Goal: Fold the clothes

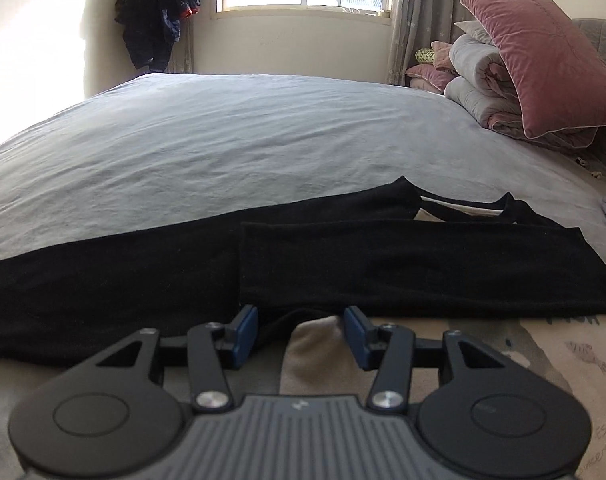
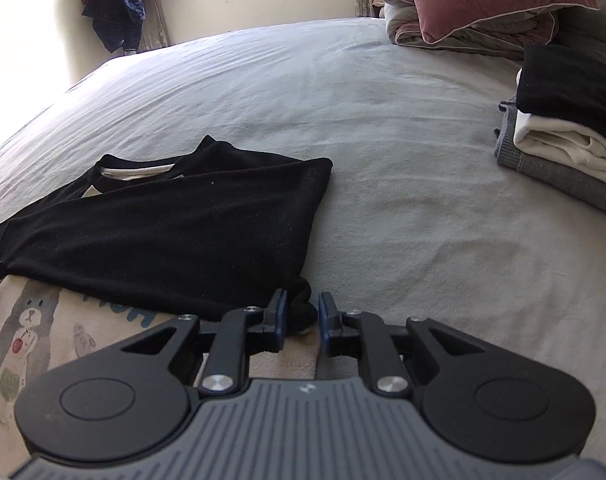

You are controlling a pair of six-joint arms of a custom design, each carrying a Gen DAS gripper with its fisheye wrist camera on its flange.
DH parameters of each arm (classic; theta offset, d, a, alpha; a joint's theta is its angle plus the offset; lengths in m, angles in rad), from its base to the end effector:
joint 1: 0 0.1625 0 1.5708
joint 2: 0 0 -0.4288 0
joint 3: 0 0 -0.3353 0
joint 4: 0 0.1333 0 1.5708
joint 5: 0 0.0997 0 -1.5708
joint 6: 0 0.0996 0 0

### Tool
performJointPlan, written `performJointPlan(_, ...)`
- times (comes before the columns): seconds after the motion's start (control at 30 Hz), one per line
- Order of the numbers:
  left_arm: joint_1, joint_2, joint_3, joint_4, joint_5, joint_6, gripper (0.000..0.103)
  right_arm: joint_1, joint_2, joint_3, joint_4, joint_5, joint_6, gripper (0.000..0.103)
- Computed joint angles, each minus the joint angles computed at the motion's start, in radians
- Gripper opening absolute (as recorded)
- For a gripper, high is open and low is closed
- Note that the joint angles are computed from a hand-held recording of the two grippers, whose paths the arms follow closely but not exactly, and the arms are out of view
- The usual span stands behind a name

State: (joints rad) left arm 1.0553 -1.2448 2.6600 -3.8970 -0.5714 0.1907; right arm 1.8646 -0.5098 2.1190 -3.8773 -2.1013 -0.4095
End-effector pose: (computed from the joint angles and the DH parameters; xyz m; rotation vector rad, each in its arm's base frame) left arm 0.0445 -0.3619 0.2832 0.1926 2.0923 -1.1604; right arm 0.2221 -0.4479 0.0349 0.6169 -2.3838 0.8507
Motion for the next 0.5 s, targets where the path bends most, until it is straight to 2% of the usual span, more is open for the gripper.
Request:
performJointPlan(0.1, 0.006, -0.020, -0.007, -0.041, -0.029, -0.002, 0.049, 0.018, -0.005, 0.022, -0.037, 0.007, 0.002, 0.037)
performJointPlan(0.2, 0.035, -0.021, -0.023, -0.063, -0.091, -0.036, 0.050, 0.033, -0.005, 0.040, -0.072, 0.013, 0.016, 0.049)
performJointPlan(0.3, 0.059, -0.032, -0.045, 0.063, -0.080, -0.122, 0.050, 0.038, -0.007, 0.062, -0.081, 0.025, 0.064, 0.053)
performJointPlan(0.37, 0.045, -0.050, -0.036, 0.105, -0.055, -0.161, 0.050, 0.039, -0.012, 0.076, -0.073, 0.030, 0.096, 0.055)
performJointPlan(0.43, 0.016, -0.116, -0.025, 0.228, -0.015, -0.258, 0.052, 0.039, -0.016, 0.090, -0.081, 0.038, 0.117, 0.059)
performJointPlan(0.5, -0.001, -0.181, -0.003, 0.270, -0.003, -0.310, 0.057, 0.031, -0.017, 0.107, -0.110, 0.062, 0.138, 0.067)
